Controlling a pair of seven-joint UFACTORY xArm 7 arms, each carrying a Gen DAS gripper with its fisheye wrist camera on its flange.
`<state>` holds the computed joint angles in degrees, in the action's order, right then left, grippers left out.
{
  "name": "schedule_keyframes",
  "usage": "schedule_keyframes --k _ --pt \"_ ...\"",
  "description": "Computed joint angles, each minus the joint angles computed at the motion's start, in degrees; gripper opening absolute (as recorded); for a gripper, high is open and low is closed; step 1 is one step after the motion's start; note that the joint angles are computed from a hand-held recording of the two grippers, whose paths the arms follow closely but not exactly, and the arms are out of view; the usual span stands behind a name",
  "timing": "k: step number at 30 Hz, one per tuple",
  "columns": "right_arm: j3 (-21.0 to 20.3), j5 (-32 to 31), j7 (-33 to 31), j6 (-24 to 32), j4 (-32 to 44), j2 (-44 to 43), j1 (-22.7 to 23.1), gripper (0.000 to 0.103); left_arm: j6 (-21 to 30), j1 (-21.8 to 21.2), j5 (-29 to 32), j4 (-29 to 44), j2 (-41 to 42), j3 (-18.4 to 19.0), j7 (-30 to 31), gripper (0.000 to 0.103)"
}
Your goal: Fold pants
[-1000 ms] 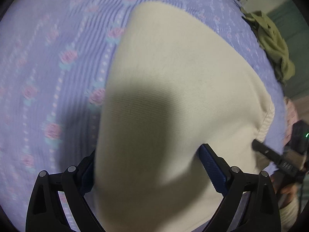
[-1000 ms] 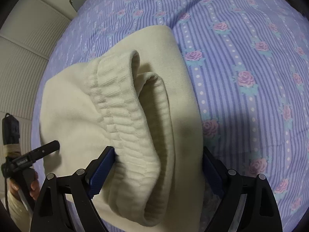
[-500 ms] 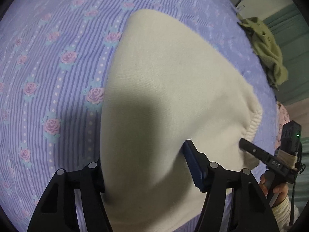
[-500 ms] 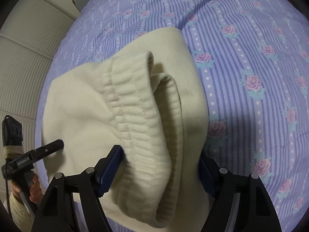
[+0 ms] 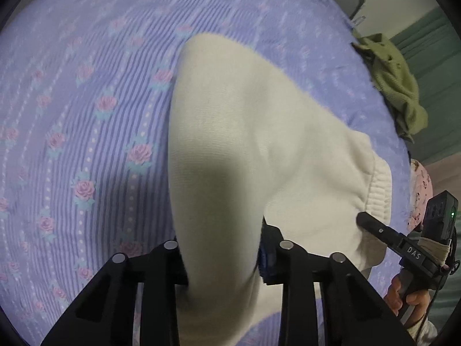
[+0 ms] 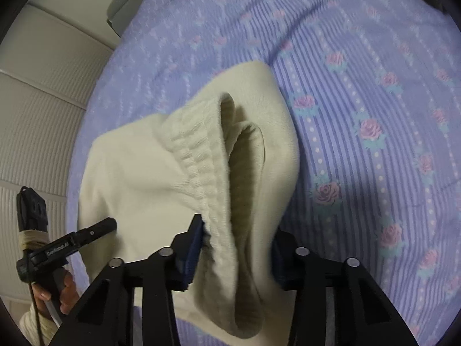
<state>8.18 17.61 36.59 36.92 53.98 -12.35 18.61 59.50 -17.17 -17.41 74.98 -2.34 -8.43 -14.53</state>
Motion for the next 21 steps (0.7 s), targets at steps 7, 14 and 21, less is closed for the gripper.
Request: schedule_keyframes --k 7,14,21 --pt "2.5 -8.4 4.0 4.4 4.1 -2.6 -0.4 0.027 -0.2 -1.5 4.4 -0.4 -4.7 -1.1 -0.7 0.028" --pt "1.8 -8.2 3.0 4.7 2.5 -5.1 0.5 0.027 0.4 -1.7 4.1 -2.5 -6.9 -0.7 0.1 0.029" --pt "-0.3 -0.9 -1.4 -0.6 -3.8 -3.9 1.7 0.031 -0.1 -1.3 4.2 -5.0 -4.9 -0.6 -0.2 0.029"
